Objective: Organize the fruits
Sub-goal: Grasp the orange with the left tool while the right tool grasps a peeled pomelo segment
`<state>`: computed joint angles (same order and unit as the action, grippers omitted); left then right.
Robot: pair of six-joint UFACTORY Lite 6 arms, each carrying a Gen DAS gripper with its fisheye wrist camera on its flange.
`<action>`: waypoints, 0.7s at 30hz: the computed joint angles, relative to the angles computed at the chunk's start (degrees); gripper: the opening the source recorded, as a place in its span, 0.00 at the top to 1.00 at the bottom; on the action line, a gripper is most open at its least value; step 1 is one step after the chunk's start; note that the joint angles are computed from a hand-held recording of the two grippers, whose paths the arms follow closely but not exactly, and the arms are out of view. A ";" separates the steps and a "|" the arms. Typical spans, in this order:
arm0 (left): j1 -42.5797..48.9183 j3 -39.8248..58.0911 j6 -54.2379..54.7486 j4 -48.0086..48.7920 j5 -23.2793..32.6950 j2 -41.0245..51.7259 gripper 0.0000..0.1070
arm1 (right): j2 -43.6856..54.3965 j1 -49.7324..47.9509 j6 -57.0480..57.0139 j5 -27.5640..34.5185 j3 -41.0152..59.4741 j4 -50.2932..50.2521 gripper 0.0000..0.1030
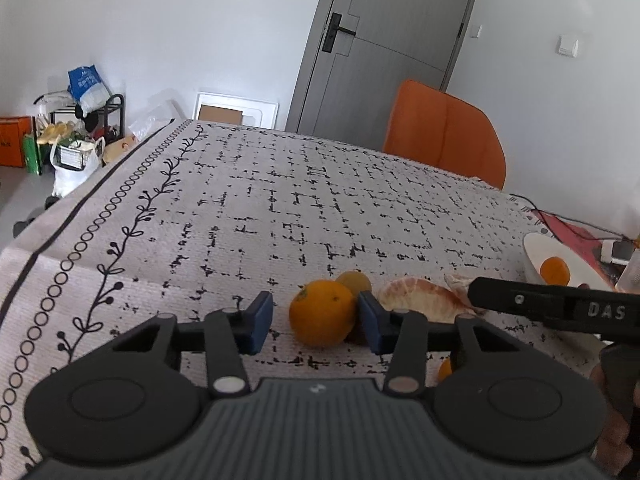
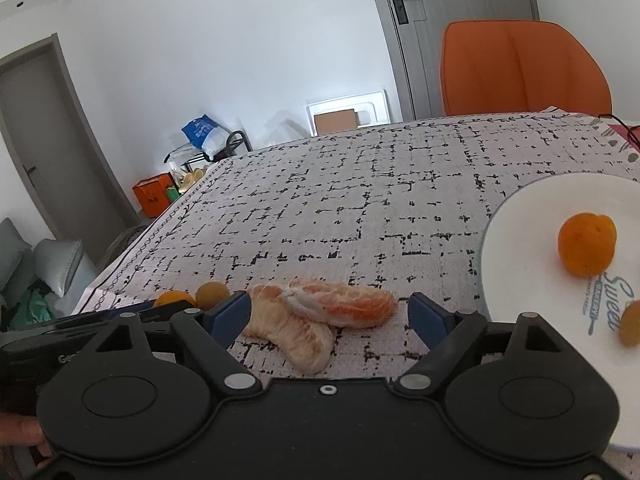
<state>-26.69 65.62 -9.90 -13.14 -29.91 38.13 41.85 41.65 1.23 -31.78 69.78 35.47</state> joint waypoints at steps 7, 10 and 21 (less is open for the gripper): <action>0.31 -0.86 -1.15 0.32 -0.06 -0.88 0.68 | 2.49 -0.45 -5.66 2.81 4.76 3.76 0.20; 0.81 -1.58 -1.33 0.05 -0.06 -1.50 0.68 | 3.33 -0.21 -9.61 3.69 6.52 7.34 0.20; 2.09 -5.00 -3.13 0.61 -1.87 -3.53 0.68 | 4.45 0.62 -18.92 5.45 9.63 15.73 0.23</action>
<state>-24.59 60.62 -13.03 -12.54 -31.79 34.60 46.30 42.26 -17.69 -26.33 79.41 51.20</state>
